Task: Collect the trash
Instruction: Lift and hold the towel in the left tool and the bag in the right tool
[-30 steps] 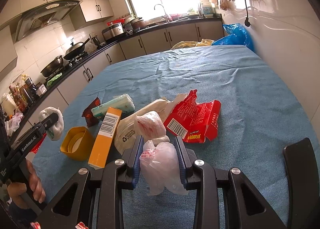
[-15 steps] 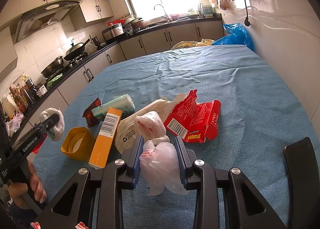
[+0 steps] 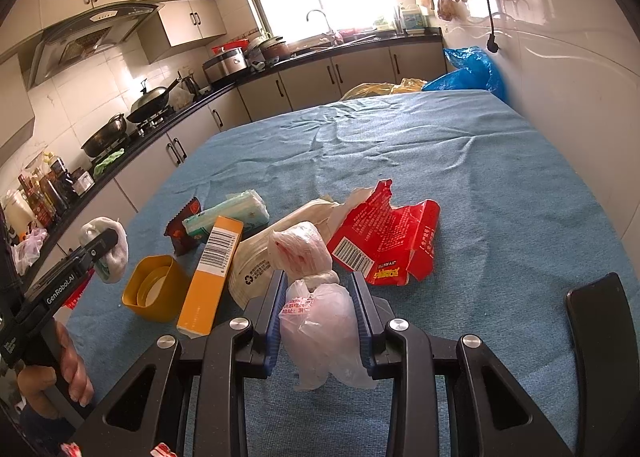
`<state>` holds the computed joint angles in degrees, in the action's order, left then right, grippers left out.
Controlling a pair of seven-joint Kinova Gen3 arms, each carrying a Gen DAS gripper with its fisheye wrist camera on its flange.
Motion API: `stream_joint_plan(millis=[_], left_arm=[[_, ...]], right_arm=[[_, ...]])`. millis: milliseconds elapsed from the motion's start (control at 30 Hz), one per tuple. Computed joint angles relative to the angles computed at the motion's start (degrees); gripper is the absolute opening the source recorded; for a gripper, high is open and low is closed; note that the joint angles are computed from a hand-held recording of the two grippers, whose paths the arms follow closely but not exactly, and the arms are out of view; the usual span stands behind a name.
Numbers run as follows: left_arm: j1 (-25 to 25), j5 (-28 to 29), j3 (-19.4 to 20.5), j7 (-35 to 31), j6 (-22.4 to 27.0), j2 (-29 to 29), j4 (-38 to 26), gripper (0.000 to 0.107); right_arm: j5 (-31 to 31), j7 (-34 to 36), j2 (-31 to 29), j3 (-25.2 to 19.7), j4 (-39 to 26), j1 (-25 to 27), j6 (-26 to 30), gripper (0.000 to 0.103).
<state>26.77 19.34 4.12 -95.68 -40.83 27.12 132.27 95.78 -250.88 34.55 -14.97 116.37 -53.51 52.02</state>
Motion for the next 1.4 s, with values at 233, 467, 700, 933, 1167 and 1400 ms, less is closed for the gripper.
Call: stream_joint_plan(millis=[233, 467, 700, 933, 1167, 1400], left_arm=[[-0.65, -0.78, 0.05, 0.36, -0.4, 0.15, 0.29, 0.033], [-0.75, -0.2, -0.23, 0.35, 0.04, 0.11, 0.3, 0.033], [0.13, 1.62, -0.54, -0.58, 1.26, -0.26, -0.44, 0.033], [-2.03, -1.15, 0.37, 2.03, 0.87, -1.58, 1.42, 0.033], [-4.62, -4.13, 0.57, 4.63, 0.7, -3.13, 3.21, 0.033], [-6.51, -5.57, 0.61, 6.77, -0.04, -4.86, 5.08, 0.033]], right_arm=[[-0.01, -1.1, -0.28, -0.12, 0.32, -0.25, 0.64, 0.034], [-0.56, -3.19, -0.97, -0.11, 0.26, -0.58, 0.77, 0.034], [-2.21, 1.51, -2.31, 0.08, -2.05, -3.12, 2.66, 0.034], [-4.34, 8.39, -2.61, 1.26, -6.06, -5.19, 2.75, 0.034], [-5.04, 14.15, -1.69, 2.72, -10.5, -6.43, 0.43, 0.034], [-5.97, 20.53, 0.01, 4.47, -15.58, -7.69, -2.56, 0.034]])
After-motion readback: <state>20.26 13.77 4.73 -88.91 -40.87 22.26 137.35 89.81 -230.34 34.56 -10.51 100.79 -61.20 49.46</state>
